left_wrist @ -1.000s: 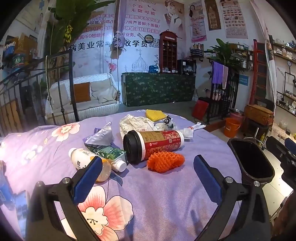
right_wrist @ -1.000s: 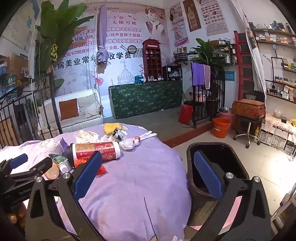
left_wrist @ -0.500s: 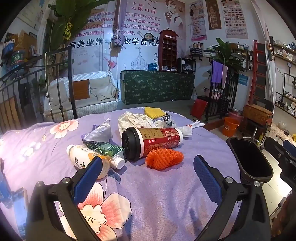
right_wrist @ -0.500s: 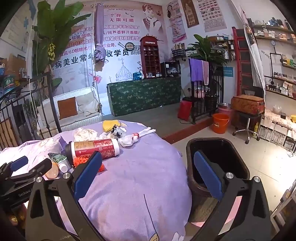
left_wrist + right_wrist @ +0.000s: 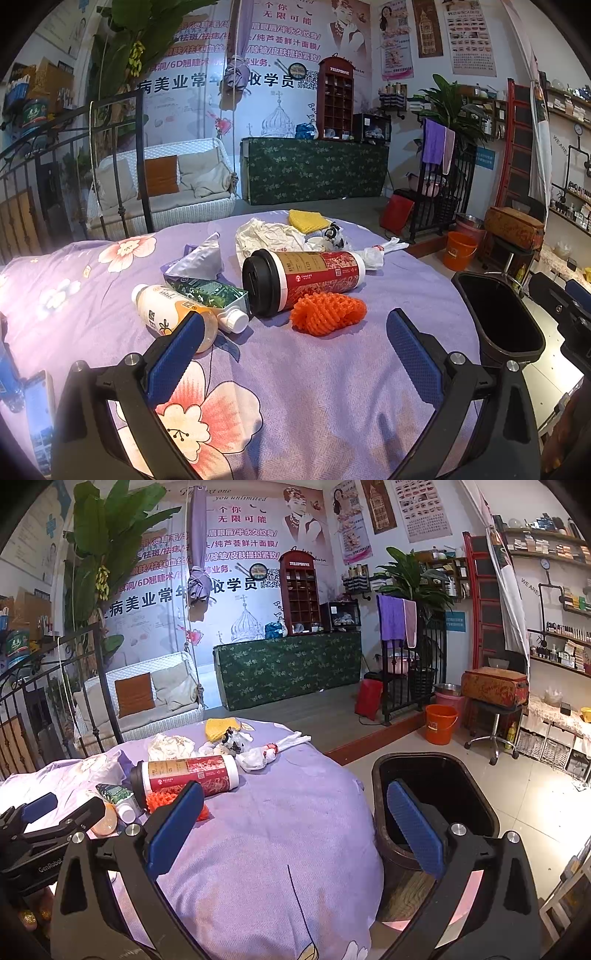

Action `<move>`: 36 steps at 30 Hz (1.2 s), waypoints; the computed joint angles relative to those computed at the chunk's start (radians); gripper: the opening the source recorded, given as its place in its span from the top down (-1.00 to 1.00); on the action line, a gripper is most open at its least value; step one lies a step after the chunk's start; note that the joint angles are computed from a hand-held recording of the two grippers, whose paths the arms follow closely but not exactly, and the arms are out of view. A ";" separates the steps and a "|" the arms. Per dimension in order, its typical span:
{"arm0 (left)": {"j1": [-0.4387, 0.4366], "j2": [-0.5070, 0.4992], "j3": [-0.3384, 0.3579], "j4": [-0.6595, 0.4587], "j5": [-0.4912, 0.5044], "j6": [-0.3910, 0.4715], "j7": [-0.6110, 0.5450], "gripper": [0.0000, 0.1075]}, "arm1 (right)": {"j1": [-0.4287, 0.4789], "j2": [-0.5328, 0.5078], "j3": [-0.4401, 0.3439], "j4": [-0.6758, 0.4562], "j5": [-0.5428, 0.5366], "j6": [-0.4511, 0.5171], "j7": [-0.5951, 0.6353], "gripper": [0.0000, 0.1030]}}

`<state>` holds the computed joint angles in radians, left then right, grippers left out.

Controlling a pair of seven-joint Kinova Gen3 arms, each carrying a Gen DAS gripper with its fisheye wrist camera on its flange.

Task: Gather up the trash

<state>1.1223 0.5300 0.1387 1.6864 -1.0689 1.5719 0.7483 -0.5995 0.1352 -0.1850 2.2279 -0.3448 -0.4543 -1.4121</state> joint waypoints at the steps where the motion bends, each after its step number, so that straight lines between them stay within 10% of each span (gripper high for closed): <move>1: 0.000 0.001 0.000 0.000 0.000 0.000 0.002 -0.81 | -0.001 0.002 0.000 0.001 0.000 -0.002 0.000 -0.91; 36: -0.002 0.000 0.000 0.005 0.003 -0.008 0.006 -0.81 | -0.007 0.015 0.002 -0.004 0.000 -0.010 -0.003 -0.91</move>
